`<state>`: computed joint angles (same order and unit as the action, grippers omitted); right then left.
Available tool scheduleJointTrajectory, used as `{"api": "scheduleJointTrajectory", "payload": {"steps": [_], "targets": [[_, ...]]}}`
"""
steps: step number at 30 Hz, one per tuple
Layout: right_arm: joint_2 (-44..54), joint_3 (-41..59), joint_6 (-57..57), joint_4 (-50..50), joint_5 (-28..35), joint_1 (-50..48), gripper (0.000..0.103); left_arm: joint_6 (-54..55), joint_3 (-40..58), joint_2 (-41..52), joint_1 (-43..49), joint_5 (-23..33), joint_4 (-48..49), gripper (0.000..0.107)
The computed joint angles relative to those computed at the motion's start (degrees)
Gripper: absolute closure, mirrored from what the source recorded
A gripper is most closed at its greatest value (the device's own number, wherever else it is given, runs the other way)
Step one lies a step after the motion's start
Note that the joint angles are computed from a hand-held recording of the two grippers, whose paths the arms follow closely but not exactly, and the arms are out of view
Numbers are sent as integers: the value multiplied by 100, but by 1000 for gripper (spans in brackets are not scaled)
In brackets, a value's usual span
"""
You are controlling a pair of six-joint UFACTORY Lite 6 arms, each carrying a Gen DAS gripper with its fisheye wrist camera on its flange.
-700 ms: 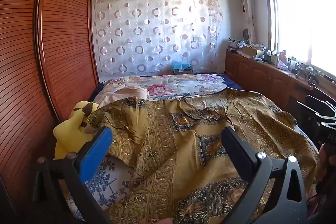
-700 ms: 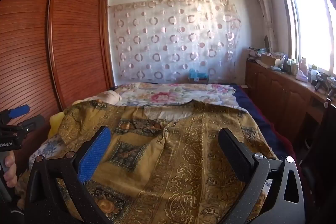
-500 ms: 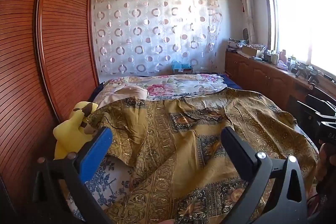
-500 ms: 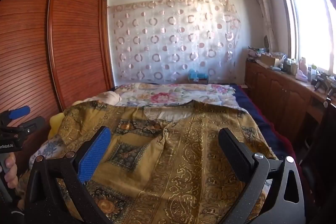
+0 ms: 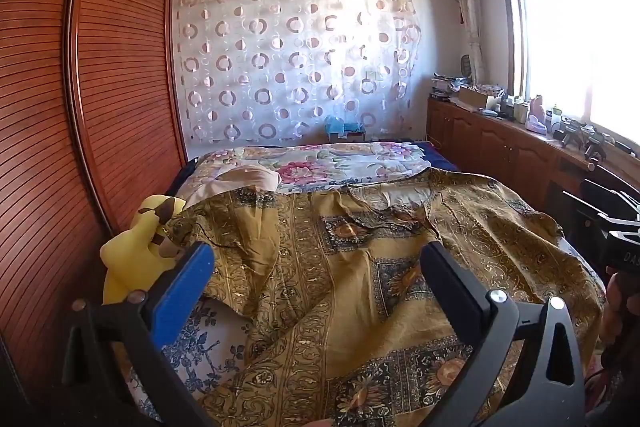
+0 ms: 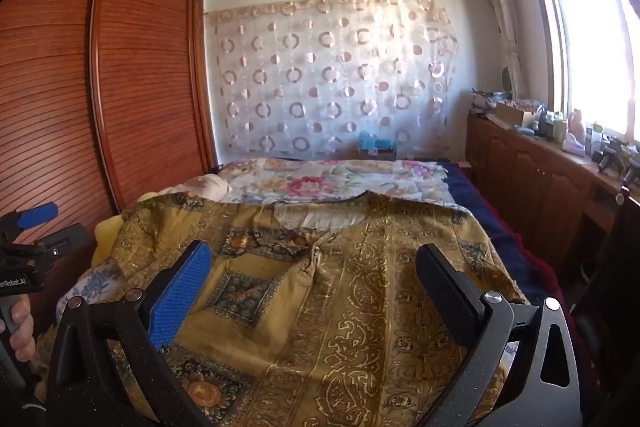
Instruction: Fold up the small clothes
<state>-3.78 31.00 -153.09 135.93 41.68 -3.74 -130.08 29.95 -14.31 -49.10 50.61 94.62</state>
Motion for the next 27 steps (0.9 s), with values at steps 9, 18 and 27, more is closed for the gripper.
{"api": "scheduleJointTrajectory", "payload": {"steps": [9, 18, 27], "targets": [[-26, -30, -40, 31, -12, 8, 0, 46, 141, 88, -65, 56, -47, 4], [-27, -32, -40, 33, -20, 17, 0, 14, 117, 39, -110, 85, -6, 4], [-36, -49, -60, 57, 6, 25, 0, 5, 106, 26, -121, 95, 1, 4]]}}
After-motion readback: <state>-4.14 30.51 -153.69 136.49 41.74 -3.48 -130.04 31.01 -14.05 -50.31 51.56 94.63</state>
